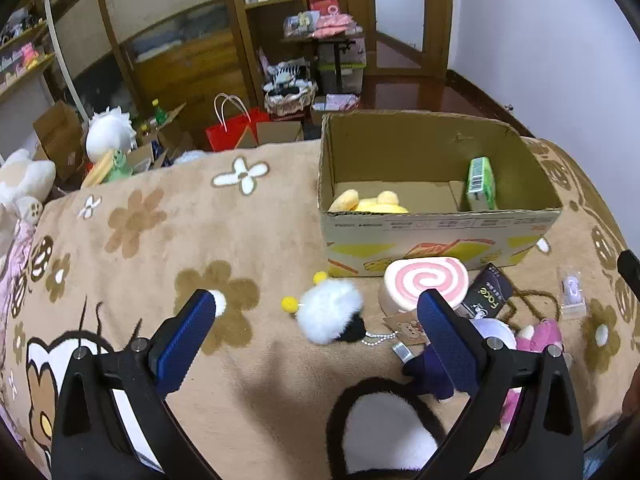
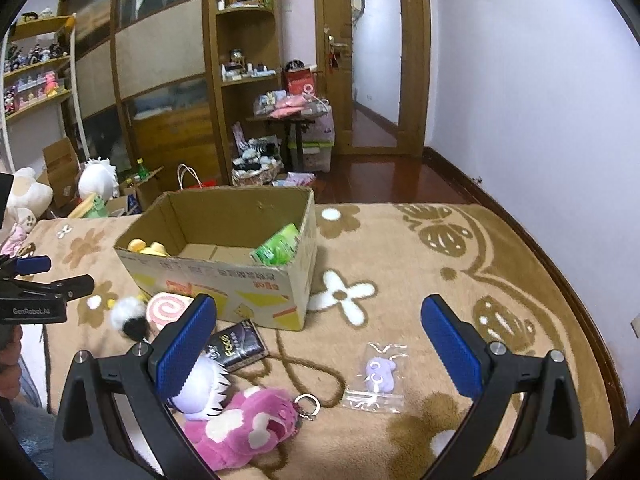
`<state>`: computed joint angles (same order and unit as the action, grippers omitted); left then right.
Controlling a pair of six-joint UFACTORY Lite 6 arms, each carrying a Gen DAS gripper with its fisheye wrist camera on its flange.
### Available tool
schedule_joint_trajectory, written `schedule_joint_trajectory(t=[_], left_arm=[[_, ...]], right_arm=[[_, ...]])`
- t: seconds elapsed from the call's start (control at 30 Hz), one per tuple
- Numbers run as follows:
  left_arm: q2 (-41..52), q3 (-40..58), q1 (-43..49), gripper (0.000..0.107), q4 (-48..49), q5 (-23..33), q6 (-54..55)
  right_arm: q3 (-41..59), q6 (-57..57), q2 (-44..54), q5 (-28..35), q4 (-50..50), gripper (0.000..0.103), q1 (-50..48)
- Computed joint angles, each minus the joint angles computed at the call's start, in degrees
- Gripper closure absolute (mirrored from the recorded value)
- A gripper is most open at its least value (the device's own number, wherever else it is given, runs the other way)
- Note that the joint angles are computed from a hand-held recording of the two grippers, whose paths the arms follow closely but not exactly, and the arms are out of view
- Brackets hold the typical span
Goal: Organize soft objects
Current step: 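Withdraw both tools from the box back toward the remaining toys, then grasp the white pompom plush with the left tool while the right tool grasps the bagged purple plush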
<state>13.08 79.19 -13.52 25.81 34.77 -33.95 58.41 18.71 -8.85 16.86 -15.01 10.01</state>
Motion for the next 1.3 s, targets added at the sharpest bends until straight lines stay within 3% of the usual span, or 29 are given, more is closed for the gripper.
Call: schedule_joint_trajectory(t=[0.47, 0.83, 1.3], left_arm=[[13.83, 11.31, 3.62, 0.007, -6.26, 1.12, 3.64], [20.95, 16.69, 6.91, 0.007, -12.41, 1.36, 5.75], [27.34, 20.37, 7.33, 0.007, -13.78, 4.77, 6.40]], right_arm=[[3.81, 1.94, 9.67, -0.43, 0.27, 0.000, -4.09], [6.49, 8.11, 16.48, 0.09, -5.96, 0.000, -4.11], [9.40, 4.93, 23.35, 3.68, -0.50, 0.000, -7.07]])
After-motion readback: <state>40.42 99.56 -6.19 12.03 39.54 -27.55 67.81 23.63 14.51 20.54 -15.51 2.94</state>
